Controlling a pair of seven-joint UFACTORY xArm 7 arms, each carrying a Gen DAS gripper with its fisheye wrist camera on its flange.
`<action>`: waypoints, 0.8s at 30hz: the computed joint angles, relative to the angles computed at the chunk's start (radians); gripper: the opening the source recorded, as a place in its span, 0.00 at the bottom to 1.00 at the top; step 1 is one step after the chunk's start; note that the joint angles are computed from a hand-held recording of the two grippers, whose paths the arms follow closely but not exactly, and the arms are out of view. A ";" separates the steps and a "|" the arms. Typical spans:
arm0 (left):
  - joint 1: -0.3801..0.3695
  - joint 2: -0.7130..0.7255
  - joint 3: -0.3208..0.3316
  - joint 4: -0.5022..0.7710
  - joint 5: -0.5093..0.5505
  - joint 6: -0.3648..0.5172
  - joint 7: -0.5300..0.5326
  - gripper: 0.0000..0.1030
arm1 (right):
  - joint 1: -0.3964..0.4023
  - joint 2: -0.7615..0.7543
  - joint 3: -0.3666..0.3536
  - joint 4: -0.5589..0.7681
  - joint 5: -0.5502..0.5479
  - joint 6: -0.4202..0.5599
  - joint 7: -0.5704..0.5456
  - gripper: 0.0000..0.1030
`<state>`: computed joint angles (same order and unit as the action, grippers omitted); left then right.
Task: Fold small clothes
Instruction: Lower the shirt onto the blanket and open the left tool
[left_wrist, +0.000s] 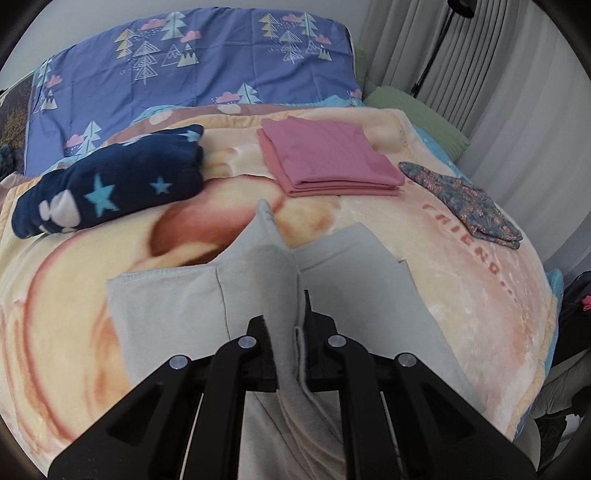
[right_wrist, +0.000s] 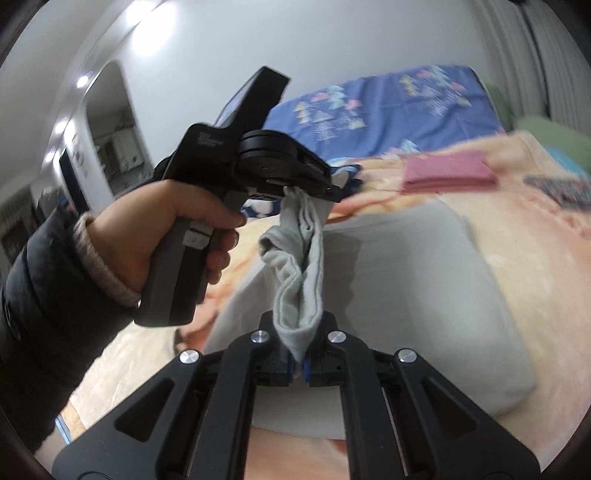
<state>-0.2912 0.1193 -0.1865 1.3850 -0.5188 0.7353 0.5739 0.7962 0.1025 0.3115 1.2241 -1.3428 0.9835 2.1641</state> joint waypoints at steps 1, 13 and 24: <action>-0.013 0.010 -0.006 0.008 0.021 -0.008 -0.021 0.07 | -0.003 -0.030 -0.002 -0.038 0.003 -0.003 0.035 0.03; -0.183 0.140 -0.049 0.103 0.325 -0.040 -0.223 0.08 | -0.134 -0.288 0.102 -0.369 0.072 -0.058 0.330 0.03; -0.105 -0.071 -0.095 -0.119 0.036 -0.149 0.104 0.54 | -0.225 -0.364 0.130 -0.505 -0.058 -0.267 0.623 0.03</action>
